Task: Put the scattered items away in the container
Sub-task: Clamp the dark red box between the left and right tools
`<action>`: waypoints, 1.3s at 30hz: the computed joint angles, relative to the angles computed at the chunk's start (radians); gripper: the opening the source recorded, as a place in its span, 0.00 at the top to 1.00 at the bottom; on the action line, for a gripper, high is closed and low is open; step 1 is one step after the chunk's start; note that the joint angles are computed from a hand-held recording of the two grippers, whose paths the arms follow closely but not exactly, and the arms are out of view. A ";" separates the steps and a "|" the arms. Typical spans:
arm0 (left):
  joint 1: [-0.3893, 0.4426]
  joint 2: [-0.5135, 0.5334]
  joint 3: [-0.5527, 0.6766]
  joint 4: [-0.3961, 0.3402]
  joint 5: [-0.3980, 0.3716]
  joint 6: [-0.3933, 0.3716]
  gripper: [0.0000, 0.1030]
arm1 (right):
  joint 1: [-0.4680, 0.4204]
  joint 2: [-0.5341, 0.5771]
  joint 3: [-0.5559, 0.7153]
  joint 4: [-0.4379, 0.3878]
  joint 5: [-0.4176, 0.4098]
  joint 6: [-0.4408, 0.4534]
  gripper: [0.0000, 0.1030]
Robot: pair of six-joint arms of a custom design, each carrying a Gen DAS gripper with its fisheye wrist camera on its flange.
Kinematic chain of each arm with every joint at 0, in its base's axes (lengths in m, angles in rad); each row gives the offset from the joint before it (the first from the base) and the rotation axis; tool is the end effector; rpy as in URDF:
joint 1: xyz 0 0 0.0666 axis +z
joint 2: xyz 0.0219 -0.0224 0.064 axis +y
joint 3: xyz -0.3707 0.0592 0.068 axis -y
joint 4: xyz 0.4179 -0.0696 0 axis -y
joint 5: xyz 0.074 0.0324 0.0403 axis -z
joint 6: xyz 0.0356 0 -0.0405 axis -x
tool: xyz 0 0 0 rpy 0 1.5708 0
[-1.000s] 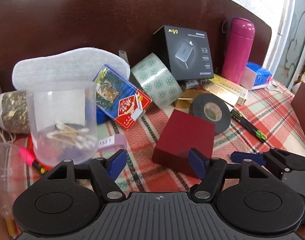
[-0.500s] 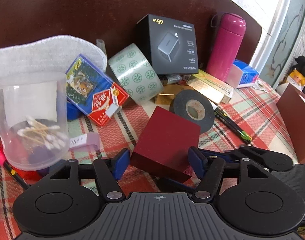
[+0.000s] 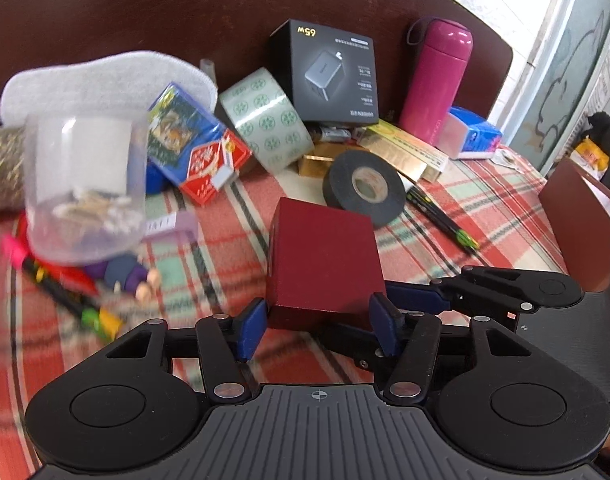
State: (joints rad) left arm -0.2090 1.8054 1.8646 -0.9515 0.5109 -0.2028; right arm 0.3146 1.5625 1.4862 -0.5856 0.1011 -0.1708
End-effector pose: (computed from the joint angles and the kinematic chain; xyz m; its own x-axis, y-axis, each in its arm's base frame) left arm 0.6392 -0.1538 0.4182 -0.6491 0.3173 -0.6914 0.6247 0.7409 -0.2465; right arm 0.5620 0.1787 0.4026 -0.6154 -0.0224 -0.7879 -0.1294 0.9889 0.0729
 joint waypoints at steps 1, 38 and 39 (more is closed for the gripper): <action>0.003 -0.016 -0.023 0.005 0.004 0.006 0.43 | 0.005 -0.010 -0.010 -0.002 0.000 0.006 0.50; 0.042 -0.159 -0.250 0.041 0.129 -0.159 0.26 | 0.018 -0.160 -0.200 0.061 -0.139 0.287 0.33; 0.040 -0.160 -0.253 0.045 0.129 -0.156 0.27 | 0.020 -0.158 -0.198 0.060 -0.137 0.289 0.33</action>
